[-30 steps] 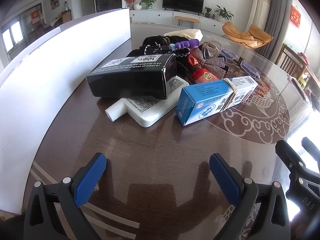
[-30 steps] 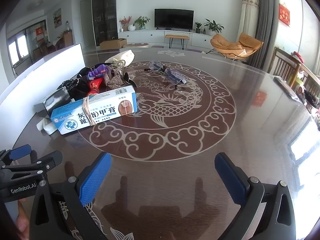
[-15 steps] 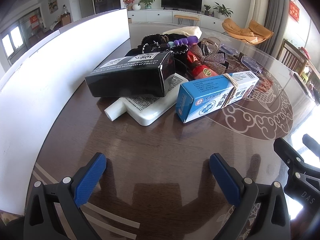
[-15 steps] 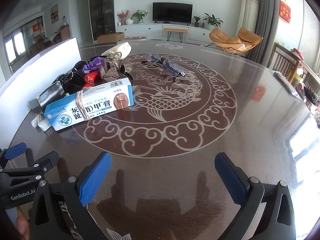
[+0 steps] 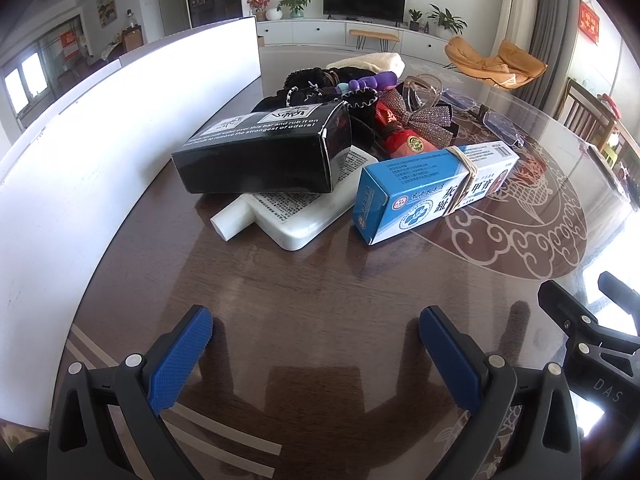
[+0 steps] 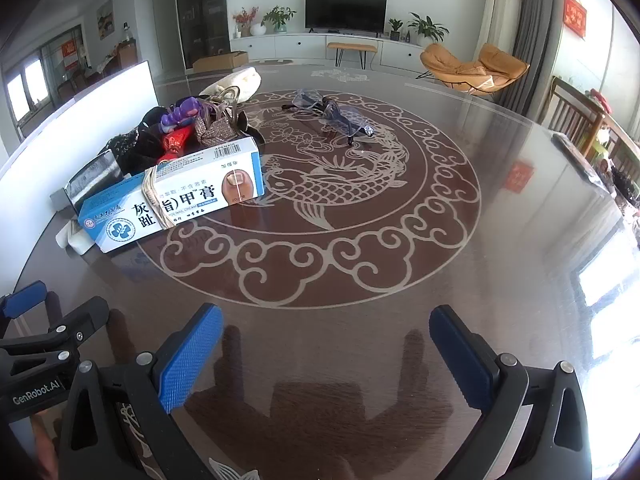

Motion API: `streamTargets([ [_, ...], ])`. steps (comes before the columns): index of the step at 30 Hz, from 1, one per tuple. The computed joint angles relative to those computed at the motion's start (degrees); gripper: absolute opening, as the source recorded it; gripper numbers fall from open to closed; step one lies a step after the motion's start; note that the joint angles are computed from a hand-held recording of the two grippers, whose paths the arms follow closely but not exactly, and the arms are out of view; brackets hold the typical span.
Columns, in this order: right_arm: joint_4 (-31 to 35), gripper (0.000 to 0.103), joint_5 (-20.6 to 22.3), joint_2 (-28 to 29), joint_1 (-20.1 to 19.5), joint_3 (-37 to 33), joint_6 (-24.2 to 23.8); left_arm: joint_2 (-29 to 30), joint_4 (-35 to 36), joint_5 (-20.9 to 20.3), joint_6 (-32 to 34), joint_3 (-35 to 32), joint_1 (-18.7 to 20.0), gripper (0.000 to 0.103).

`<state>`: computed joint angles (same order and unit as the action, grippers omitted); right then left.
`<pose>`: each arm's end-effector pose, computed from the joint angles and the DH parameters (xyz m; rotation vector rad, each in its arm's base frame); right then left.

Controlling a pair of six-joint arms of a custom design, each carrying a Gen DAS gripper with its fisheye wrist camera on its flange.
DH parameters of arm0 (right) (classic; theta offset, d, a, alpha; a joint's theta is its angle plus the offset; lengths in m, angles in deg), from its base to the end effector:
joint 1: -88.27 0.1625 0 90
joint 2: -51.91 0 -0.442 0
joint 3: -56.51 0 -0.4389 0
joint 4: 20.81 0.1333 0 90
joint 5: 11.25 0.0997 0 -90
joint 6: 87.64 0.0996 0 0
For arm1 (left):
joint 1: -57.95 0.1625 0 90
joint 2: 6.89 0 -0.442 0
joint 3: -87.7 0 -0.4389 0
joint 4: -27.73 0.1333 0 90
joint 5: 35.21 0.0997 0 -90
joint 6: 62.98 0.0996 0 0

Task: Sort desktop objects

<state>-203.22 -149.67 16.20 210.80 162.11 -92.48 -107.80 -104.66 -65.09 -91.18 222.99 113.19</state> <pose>0.3869 -0.4972 -0.0145 0.5464 -2.2636 0.6979 -0.0386 -0.4409 0.3134 0.0367 2.1912 -0.7925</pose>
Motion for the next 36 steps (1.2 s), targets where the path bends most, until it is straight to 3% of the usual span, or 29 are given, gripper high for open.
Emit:
streamTargets([
  [15, 3.8, 0.103, 0.8, -0.1, -0.3, -0.6, 1.4, -0.2, 0.3, -0.3, 0.0, -0.1, 0.1, 0.103],
  [36, 3.8, 0.103, 1.5, -0.2, -0.5, -0.5, 1.7, -0.2, 0.3, -0.3, 0.1, 0.0, 0.1, 0.103],
])
